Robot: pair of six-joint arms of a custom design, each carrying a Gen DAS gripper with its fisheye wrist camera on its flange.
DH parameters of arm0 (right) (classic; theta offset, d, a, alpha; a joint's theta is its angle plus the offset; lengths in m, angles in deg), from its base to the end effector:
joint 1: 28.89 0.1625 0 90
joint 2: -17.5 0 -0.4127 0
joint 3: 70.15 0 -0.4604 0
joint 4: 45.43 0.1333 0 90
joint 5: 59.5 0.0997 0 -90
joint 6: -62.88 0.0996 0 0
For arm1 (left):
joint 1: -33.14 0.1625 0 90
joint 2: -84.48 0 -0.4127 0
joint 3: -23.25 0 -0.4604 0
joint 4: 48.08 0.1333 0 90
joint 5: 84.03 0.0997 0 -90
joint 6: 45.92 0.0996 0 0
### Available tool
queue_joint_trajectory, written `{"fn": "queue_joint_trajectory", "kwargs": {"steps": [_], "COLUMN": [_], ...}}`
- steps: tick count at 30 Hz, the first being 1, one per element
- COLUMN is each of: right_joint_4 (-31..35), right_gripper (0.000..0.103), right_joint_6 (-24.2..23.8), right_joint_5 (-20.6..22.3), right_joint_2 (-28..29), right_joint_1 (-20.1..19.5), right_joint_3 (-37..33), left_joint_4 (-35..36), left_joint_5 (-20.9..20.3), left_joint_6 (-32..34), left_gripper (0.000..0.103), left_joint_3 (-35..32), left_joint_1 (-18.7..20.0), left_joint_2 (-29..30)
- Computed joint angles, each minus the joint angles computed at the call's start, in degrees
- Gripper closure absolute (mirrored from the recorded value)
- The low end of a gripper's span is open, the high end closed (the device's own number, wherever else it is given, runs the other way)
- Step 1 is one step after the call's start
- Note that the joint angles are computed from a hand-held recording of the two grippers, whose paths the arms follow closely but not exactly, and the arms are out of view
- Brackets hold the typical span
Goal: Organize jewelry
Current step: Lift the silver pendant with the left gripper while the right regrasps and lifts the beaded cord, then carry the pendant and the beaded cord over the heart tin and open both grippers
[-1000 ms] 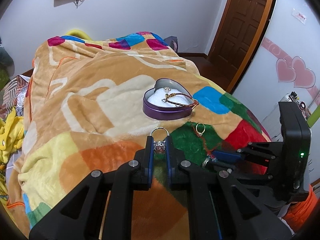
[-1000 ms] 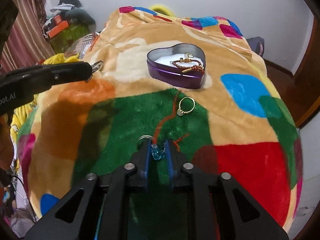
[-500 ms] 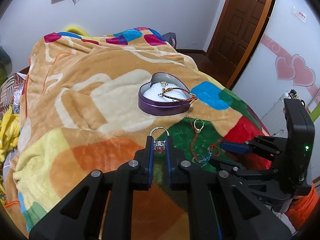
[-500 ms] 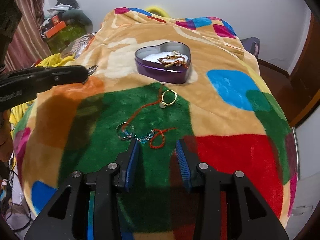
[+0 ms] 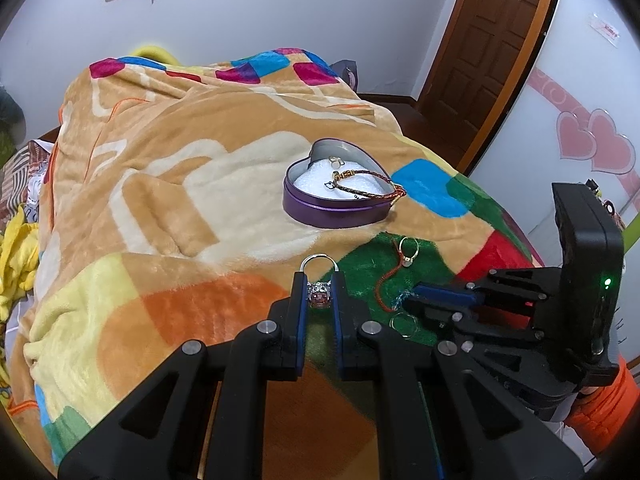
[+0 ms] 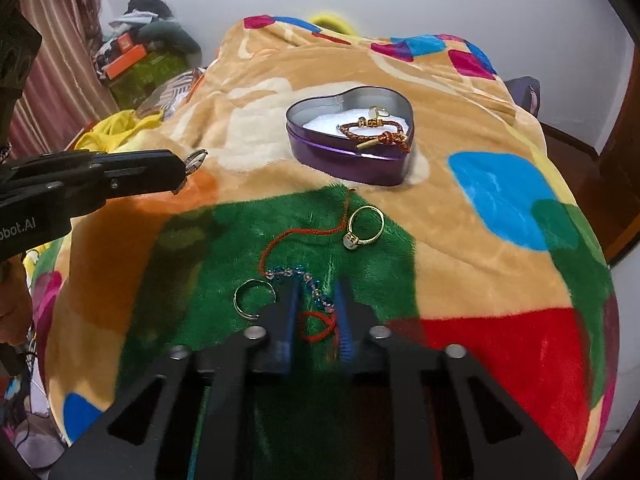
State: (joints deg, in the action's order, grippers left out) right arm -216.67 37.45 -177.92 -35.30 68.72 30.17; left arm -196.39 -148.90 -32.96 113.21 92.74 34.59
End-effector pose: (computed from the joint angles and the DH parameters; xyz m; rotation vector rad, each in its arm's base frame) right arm 0.1768 -0.6745 0.1342 0.5255 -2.4445 0.6486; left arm -0.2236 -0.7281 0.1273 0.9111 2.5543 -0.5216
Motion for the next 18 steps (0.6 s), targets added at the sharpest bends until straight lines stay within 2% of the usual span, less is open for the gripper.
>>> {"fn": "queue_joint_trajectory", "kwargs": {"steps": [8,18], "right_joint_4": [-3.7,-10.2], "right_gripper": [0.096,0.096], "right_joint_6": [-2.3,-5.1], "right_joint_5": [-0.6,1.7], "right_joint_2": [-0.5,-1.9], "right_joint_1": [2.0,4.1], "right_joint_3": [-0.4,-2.3], "left_joint_4": [-0.7,-3.1], "left_joint_5": [-0.5,-0.2], "left_joint_6": [0.2,2.1], "left_gripper": [0.093,0.093], "left_joint_3": [-0.2,-0.8], "left_joint_1": [-0.1,-1.3], "left_joint_2": [-0.3,-0.7]}}
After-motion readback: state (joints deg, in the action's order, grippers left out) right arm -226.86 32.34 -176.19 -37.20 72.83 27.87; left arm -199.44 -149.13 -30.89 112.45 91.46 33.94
